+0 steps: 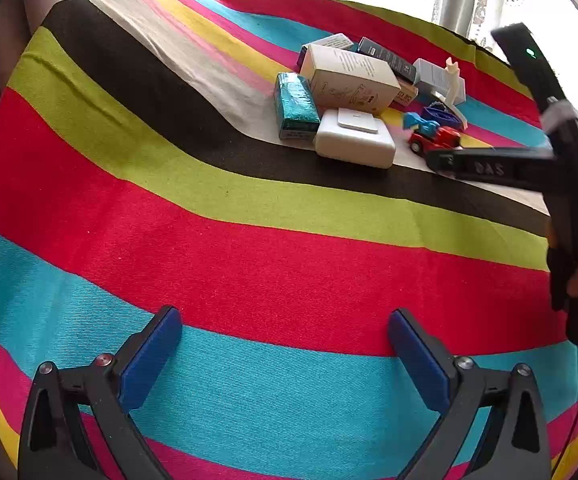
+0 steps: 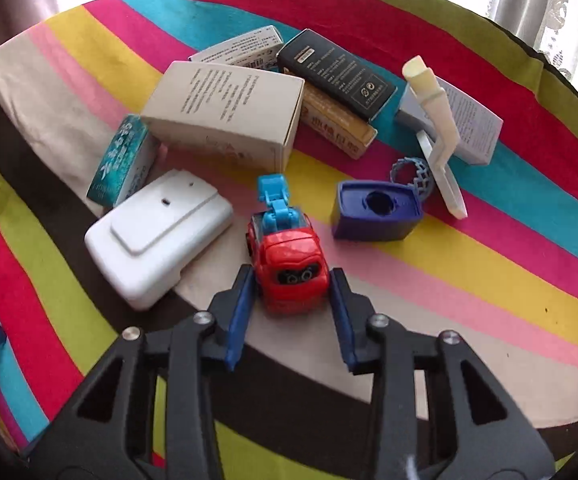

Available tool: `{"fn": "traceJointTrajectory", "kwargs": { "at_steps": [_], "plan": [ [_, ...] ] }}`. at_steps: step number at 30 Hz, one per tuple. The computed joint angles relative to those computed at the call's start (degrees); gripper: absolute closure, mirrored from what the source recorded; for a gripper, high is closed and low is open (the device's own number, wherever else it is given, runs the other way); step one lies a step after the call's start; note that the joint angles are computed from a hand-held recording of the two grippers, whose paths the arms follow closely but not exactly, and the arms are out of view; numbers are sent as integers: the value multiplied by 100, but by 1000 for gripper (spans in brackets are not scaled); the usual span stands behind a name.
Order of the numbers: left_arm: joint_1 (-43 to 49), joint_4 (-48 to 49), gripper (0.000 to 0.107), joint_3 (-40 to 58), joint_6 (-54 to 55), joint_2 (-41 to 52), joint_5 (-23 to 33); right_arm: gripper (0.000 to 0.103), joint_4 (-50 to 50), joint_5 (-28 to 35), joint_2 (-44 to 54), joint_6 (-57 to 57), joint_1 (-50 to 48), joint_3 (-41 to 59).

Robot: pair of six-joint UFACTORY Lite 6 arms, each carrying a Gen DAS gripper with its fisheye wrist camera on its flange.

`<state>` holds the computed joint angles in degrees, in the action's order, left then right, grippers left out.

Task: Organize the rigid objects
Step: 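Grasp the red toy car with the right gripper while the left grasps a white plastic case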

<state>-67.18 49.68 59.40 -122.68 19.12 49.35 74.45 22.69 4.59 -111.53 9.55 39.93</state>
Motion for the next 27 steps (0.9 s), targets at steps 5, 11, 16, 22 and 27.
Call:
{"fn": "traceJointTrajectory", "kwargs": {
  "at_steps": [5, 11, 16, 22, 27],
  "plan": [
    [430, -197, 4, 407, 596, 207, -161, 62, -398, 995, -1474, -1843, -2361, -1575],
    [1786, -197, 4, 2476, 2298, 1683, -466, 62, -1068, 2044, -1260, -2200, -3992, -1462],
    [2439, -454, 12, 3966, 3124, 2643, -447, 61, -1543, 2359, -1393, -1533, -4015, -1165],
    [1187, 244, 43, 2215, 1565, 1441, -400, 61, -1560, 2385, -1400, -1450, -3997, -1160],
    [-106, 259, 43, 1134, 443, 716, 236, 60, -1581, 2416, -1347, -1412, -4004, -1121]
  ]
}}
